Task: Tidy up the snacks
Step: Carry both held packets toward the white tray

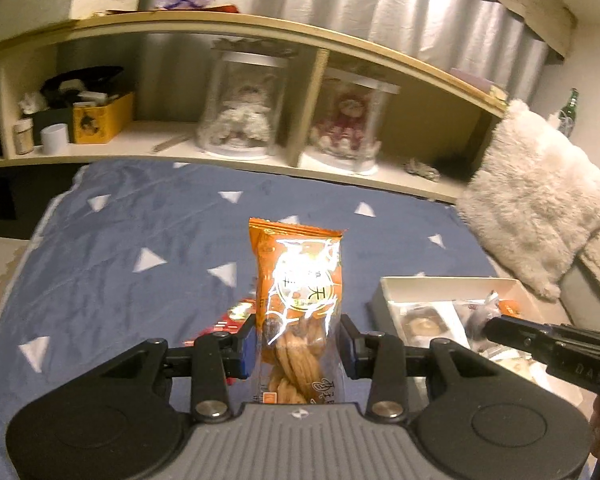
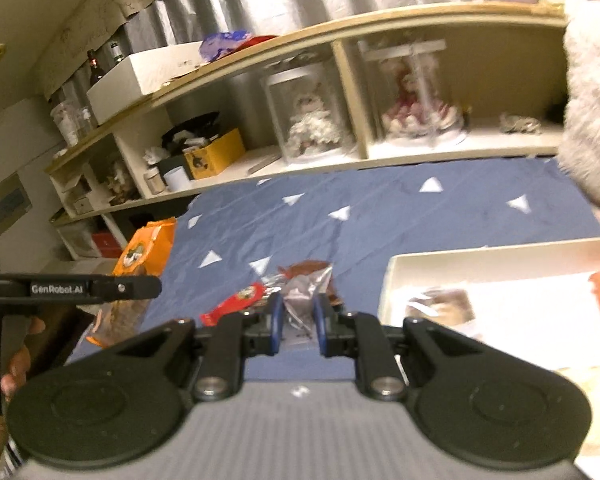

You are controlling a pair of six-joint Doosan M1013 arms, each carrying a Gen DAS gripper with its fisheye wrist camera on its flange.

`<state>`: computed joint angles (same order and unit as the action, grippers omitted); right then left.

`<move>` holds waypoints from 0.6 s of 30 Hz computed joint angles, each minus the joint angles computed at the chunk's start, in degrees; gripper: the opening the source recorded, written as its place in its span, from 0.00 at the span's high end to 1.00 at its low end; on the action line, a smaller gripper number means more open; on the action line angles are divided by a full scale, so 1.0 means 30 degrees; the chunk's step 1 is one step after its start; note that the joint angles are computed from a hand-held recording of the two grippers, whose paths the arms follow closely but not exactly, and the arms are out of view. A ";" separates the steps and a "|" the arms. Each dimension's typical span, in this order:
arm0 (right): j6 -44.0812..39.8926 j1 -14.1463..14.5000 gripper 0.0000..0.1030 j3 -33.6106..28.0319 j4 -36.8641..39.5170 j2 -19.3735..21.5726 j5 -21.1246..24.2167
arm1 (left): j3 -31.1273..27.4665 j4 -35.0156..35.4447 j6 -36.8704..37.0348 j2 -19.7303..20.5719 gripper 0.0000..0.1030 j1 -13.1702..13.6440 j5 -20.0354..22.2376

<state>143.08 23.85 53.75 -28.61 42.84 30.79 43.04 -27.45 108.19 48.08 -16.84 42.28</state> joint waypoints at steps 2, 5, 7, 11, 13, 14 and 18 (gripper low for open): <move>0.0853 -0.0101 0.80 0.0591 -0.0759 -0.0379 0.0066 | -0.0137 -0.0316 0.0008 0.0085 0.59 -0.0196 0.0176; 0.2002 -0.0263 0.80 0.1400 -0.1562 -0.0831 0.0052 | -0.0393 -0.0521 -0.0092 0.0239 0.59 -0.0578 0.0283; 0.2973 -0.0368 0.80 0.1929 -0.2415 -0.1115 0.0213 | -0.0578 -0.0689 -0.0147 0.0363 0.59 -0.0827 0.0343; 0.5267 -0.0618 0.80 0.3055 -0.4212 -0.1663 0.0125 | -0.1493 -0.1132 -0.0630 0.0969 0.59 -0.1406 0.1057; 0.6675 -0.0733 0.80 0.3518 -0.5250 -0.1839 0.0175 | -0.2074 -0.1307 -0.0842 0.1358 0.59 -0.1677 0.1519; 0.7305 -0.0803 0.80 0.3876 -0.5662 -0.2013 0.0130 | -0.2405 -0.1375 -0.0951 0.1578 0.59 -0.1823 0.1776; 0.8882 -0.1081 0.80 0.4719 -0.6414 -0.2332 0.0109 | -0.3849 -0.1495 -0.1642 0.2514 0.59 -0.2396 0.2825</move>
